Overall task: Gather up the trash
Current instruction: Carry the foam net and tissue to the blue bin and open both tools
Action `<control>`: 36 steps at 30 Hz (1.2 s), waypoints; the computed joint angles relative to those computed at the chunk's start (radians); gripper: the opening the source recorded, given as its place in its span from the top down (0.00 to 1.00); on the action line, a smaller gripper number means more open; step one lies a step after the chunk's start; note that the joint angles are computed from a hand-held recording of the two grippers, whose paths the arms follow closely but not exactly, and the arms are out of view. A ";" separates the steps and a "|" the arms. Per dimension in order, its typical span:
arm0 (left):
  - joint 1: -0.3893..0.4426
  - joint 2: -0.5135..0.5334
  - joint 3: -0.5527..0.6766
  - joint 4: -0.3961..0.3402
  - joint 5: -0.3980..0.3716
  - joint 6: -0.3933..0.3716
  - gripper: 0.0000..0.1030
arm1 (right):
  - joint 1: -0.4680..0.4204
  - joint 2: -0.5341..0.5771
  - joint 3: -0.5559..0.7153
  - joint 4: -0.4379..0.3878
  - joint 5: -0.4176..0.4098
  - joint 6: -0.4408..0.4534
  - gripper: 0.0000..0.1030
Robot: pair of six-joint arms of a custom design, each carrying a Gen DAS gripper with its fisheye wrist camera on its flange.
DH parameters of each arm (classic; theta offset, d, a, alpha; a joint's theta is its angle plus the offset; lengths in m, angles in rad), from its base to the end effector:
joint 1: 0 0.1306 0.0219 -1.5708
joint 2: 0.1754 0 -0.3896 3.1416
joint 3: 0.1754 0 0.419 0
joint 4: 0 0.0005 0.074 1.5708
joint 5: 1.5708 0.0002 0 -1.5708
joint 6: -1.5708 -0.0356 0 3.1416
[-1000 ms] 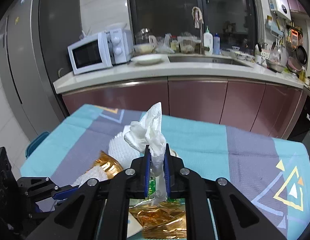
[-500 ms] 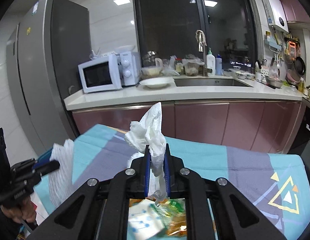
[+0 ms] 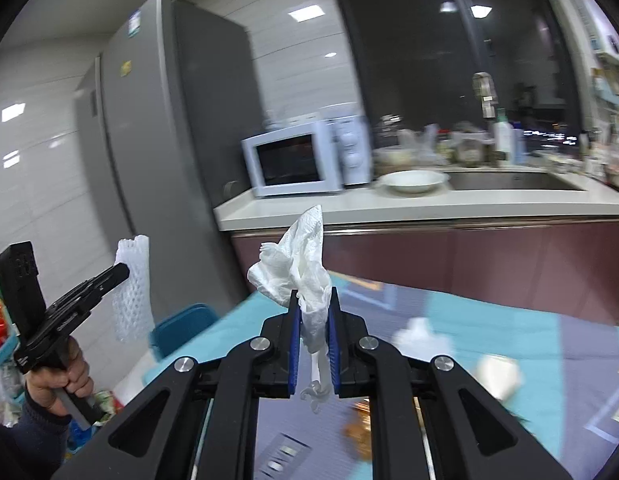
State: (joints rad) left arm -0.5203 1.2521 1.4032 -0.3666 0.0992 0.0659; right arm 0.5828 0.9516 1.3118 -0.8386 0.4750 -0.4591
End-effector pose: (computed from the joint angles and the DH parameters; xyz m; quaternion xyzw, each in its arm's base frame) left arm 0.4208 -0.2458 0.5557 0.2056 0.7511 -0.2179 0.5883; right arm 0.2935 0.1733 0.5813 0.0707 0.8365 0.0769 0.5379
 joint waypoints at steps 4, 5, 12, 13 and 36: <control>0.113 -0.009 -0.003 -0.017 -0.014 -0.025 0.89 | -0.017 0.135 0.069 0.088 -0.152 0.025 0.90; 0.147 -0.004 0.001 -0.030 -0.020 -0.027 0.89 | -0.017 0.169 0.089 0.102 -0.183 0.025 0.90; 0.327 0.137 0.087 -0.136 0.043 -0.013 0.89 | -0.033 0.459 0.288 0.152 -0.426 0.013 0.90; 0.346 0.171 0.112 -0.161 0.065 -0.008 0.89 | -0.034 0.508 0.330 0.146 -0.461 0.004 0.90; 0.412 0.603 0.454 -0.435 0.038 0.110 0.38 | -0.024 1.178 1.035 -0.250 -0.607 -0.109 0.57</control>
State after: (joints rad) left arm -0.1081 1.8551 1.8577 -0.8015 0.1376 0.1762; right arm 0.5585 2.1295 2.3472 -1.0891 -0.1322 -0.5677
